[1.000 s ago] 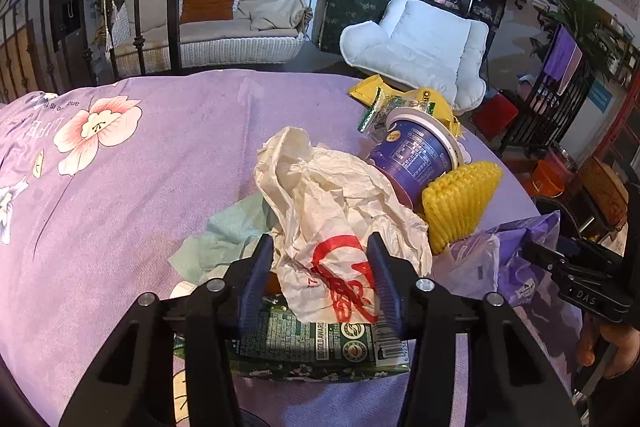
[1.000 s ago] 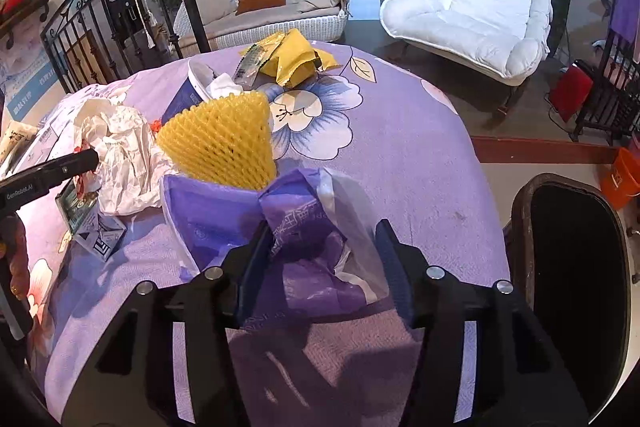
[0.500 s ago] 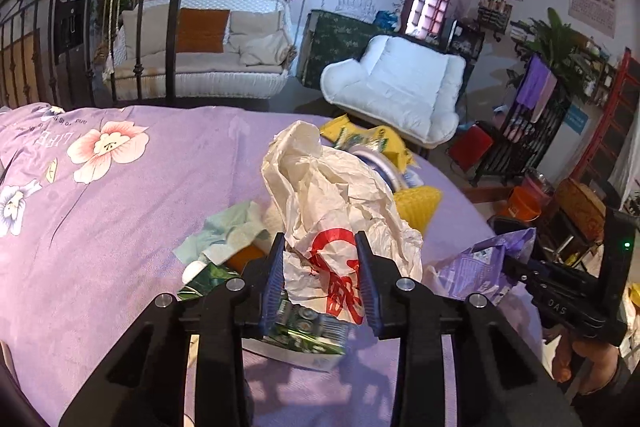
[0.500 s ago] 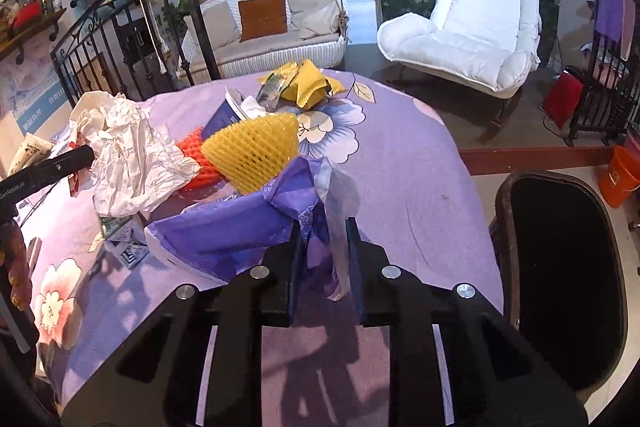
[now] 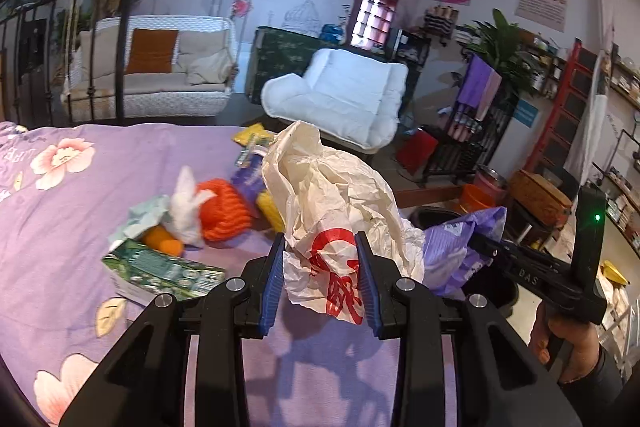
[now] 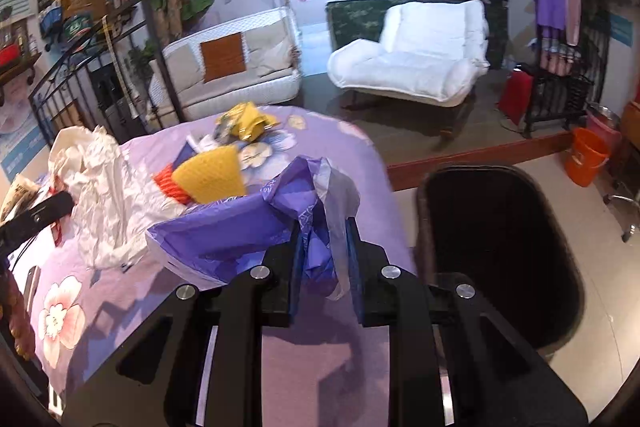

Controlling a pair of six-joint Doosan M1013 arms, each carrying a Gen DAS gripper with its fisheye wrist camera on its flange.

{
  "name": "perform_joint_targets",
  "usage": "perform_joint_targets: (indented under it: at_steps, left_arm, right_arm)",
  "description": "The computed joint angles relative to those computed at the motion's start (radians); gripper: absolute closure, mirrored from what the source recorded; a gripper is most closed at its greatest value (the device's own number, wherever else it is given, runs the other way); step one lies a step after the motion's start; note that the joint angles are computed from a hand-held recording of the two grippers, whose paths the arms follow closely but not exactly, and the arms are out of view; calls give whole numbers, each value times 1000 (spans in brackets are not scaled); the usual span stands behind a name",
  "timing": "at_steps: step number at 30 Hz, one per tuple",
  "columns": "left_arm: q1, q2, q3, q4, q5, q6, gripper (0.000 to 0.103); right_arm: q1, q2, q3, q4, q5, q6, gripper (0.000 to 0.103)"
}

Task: Collect trash
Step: 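Carry both bags to the black bin and release them inside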

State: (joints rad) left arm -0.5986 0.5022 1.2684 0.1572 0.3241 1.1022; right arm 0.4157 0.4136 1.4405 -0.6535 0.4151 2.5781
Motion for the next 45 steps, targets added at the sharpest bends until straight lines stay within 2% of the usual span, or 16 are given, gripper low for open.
perform_joint_targets:
  at_steps: [4,10,14,20,23,24,25,27,31,37,45]
  left_arm:
    - [-9,18,-26,-143,-2,161,69]
    - [-24,51,-80,-341,19,383,69]
    - [-43,78,-123,-389,44,454,69]
    - [-62,115,-184,-442,92,534,69]
    - [-69,126,-201,-441,108,552,69]
    - [-71,132,-208,-444,116,558,69]
    - [-73,135,-213,-455,124,567,69]
    - [-77,147,-233,-451,145,568,69]
    - [-84,168,-265,-425,178,565,69]
    - [-95,216,-344,-423,243,572,69]
    - [-116,331,-541,-435,406,574,69]
  right_arm:
    - [-17,-33,42,-172,62,182,82]
    - [-58,-46,63,-257,218,314,82]
    - [-93,-25,49,-227,304,304,82]
    - [-129,16,27,-135,366,208,82]
    - [-135,49,-4,-72,391,127,76]
    - [-137,55,-9,-51,394,107,64]
    - [-139,69,-23,-27,406,85,45]
    - [-132,76,-23,-53,410,114,36]
    - [-128,70,-8,-43,402,141,36]
    - [-104,14,59,-156,400,285,35]
    - [-72,-67,158,-280,465,467,29]
